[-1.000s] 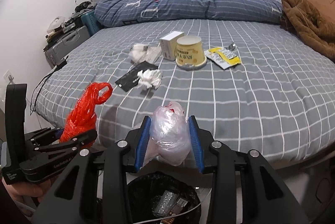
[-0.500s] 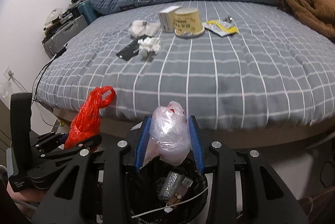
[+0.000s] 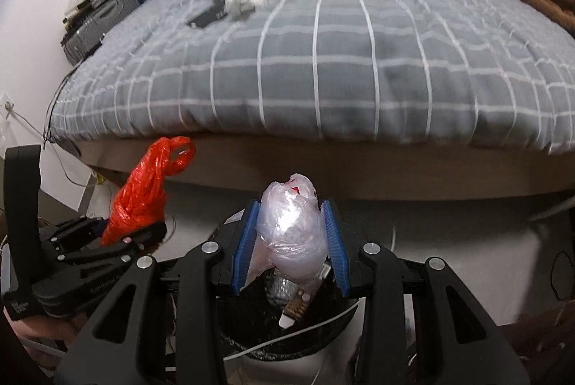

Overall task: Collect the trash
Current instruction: 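Carry the red bag and clear bag with both tools over the bin, then open the right tool to drop the clear bag into the bin, then open the left tool to drop the red bag into the bin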

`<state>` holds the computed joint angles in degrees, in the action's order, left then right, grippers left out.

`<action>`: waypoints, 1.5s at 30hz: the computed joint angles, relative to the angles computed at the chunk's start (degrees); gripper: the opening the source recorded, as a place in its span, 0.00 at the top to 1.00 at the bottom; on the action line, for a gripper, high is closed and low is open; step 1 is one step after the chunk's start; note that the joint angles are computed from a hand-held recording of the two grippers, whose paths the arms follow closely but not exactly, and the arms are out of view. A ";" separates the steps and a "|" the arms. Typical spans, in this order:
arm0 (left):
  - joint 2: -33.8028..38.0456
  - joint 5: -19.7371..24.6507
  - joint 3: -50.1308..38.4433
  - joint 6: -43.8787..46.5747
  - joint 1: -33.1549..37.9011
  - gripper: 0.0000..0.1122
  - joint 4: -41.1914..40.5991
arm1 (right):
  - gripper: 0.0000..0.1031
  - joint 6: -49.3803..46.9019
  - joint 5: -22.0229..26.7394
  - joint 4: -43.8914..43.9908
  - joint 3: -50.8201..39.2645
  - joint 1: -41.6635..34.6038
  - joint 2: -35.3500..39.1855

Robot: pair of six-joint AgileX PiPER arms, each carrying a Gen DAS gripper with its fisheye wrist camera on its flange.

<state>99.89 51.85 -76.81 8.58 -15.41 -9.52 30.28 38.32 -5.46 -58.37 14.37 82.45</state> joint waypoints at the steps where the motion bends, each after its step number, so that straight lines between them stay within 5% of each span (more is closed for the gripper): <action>1: 0.40 0.05 0.14 0.08 0.39 0.61 -0.15 | 0.65 0.03 -0.02 0.10 0.22 0.01 0.54; 13: 1.75 -0.98 2.51 1.03 4.64 0.61 1.62 | 0.62 -2.19 0.19 3.52 -2.55 2.38 7.44; 28: 4.93 -1.99 1.67 2.32 0.10 0.61 0.63 | 0.22 3.45 -0.27 -3.66 0.85 0.86 6.05; 39: 5.70 -2.32 0.46 2.91 -4.32 0.60 -0.16 | 0.21 5.90 -0.52 -7.15 5.08 -2.18 2.97; 42: 5.36 -3.15 1.35 2.36 -4.80 0.56 0.61 | 0.21 5.59 -0.63 -6.74 5.13 -2.69 2.89; 45: 4.66 -4.74 2.47 1.24 -5.17 0.40 2.70 | 0.21 5.58 -0.57 -7.05 4.95 -2.49 2.71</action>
<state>104.55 47.11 -74.34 9.82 -20.58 -6.82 35.86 37.75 -12.51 -53.42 11.88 85.16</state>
